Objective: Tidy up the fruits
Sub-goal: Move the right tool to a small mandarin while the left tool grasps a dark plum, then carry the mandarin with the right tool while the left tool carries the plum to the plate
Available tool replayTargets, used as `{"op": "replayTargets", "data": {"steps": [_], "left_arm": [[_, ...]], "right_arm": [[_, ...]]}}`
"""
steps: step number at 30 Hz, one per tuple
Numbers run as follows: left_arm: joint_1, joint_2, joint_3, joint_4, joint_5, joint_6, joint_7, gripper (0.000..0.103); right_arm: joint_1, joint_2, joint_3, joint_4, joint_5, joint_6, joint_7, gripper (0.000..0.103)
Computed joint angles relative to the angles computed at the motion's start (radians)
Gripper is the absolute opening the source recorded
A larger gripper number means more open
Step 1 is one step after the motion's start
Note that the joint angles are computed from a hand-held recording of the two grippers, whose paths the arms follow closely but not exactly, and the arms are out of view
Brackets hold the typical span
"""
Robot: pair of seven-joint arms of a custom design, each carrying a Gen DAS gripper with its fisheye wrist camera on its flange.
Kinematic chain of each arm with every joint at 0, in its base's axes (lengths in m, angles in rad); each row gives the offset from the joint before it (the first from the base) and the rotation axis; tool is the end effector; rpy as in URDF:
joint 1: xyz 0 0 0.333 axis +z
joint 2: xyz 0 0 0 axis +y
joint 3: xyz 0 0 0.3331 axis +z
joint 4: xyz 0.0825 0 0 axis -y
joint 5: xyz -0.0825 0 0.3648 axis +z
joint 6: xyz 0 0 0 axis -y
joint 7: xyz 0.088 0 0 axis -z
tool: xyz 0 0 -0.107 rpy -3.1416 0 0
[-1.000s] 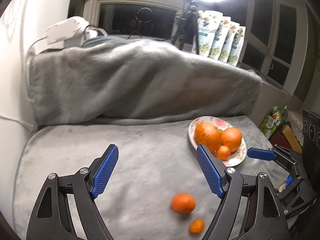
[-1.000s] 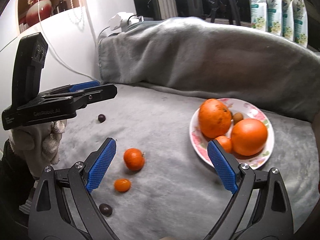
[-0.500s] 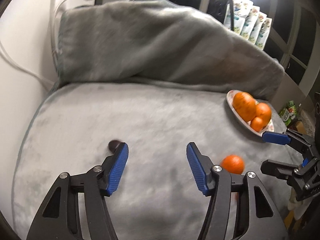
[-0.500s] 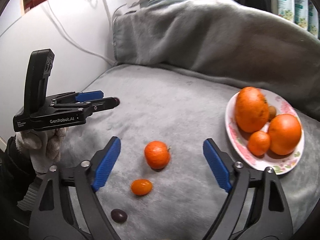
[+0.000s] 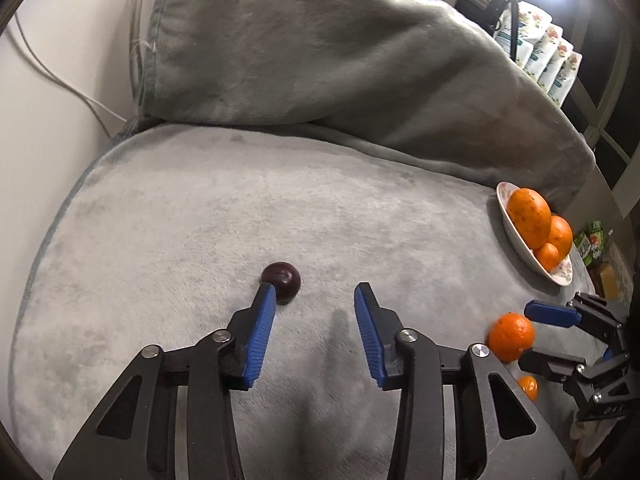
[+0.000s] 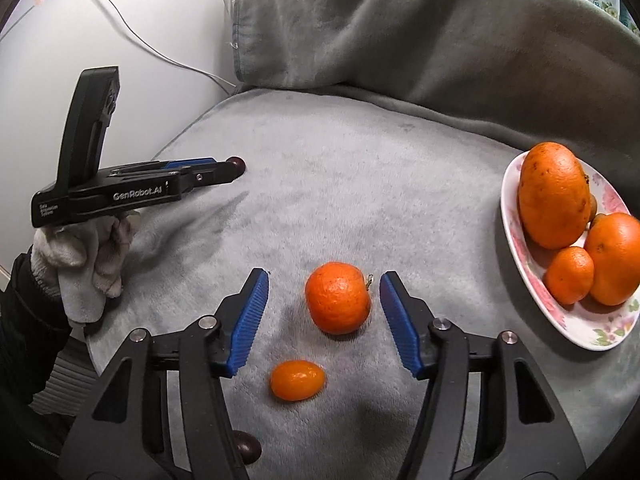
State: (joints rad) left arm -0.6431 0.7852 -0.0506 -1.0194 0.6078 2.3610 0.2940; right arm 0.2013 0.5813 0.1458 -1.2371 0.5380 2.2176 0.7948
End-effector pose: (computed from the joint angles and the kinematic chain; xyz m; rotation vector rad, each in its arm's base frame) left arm 0.6298 -0.4927 0.4640 -2.1050 1.5642 -0.8625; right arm 0.7089 0.2410 0.5012 -2.2952 0.8785 -0.0335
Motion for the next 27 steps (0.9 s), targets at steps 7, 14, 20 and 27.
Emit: {"op": "replayTargets", "data": {"steps": [7, 14, 20, 27], "left_arm": [[0.016, 0.005, -0.003, -0.004, -0.02, -0.001, -0.002, 0.035], [0.019, 0.062, -0.002, 0.09, -0.047, -0.048, 0.038, 0.029], [0.02, 0.072, 0.007, 0.1, -0.058, -0.057, 0.038, 0.021], [0.013, 0.077, 0.017, 0.11, -0.055, -0.059, 0.033, 0.021]], "right_arm": [[0.006, 0.017, -0.003, 0.026, -0.017, -0.021, 0.014, 0.053], [0.018, 0.019, -0.012, 0.022, -0.041, -0.012, 0.031, 0.051], [0.016, 0.029, -0.014, 0.029, -0.048, -0.01, 0.055, 0.04], [-0.002, 0.036, -0.006, 0.038, -0.027, -0.022, 0.066, 0.036]]}}
